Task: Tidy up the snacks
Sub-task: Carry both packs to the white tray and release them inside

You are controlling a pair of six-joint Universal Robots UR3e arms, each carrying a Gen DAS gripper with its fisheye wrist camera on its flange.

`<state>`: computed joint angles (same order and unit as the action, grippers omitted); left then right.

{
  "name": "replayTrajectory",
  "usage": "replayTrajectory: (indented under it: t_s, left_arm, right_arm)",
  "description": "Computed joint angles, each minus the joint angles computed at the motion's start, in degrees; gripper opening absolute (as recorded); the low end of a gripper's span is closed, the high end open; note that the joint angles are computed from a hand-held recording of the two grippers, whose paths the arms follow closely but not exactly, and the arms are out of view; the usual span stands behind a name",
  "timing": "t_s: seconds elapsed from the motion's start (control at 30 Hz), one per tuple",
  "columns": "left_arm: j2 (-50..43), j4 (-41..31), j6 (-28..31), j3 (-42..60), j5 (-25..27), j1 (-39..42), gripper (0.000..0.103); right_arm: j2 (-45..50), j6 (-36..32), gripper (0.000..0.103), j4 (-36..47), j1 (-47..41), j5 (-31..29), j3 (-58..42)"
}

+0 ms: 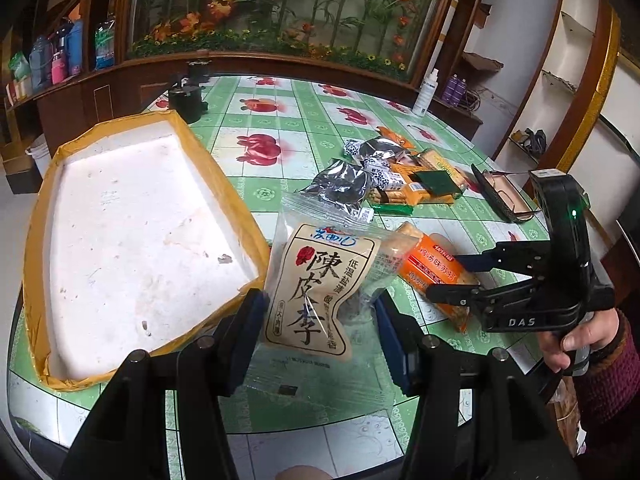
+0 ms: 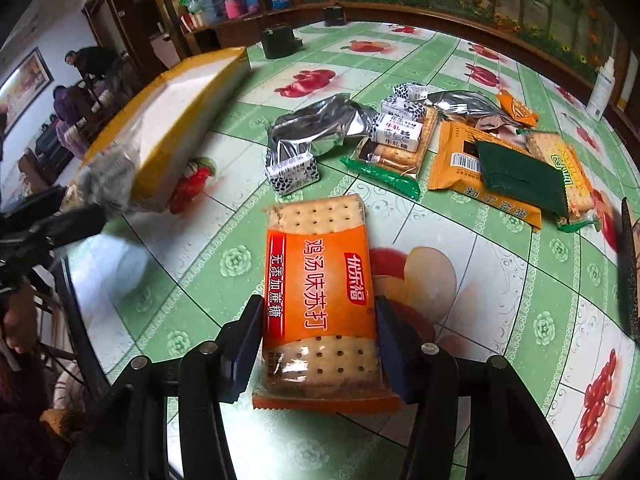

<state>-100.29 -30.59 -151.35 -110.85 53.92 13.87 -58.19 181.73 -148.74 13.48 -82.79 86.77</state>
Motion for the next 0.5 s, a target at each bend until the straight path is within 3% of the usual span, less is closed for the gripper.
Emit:
replayTrajectory:
  t_s: [0.23,0.5]
  left_arm:
    - [0.7,0.4,-0.1,-0.5,-0.8,1.7,0.055]
    - [1.4,-1.1,-0.8,2.1,-2.3,7.2,0.055]
  right_arm:
    - [0.0,0.9,0.058,0.4,2.2,-4.1,-0.8]
    - [-5.2,5.9,0.058,-1.5,-2.1,11.3,1.7]
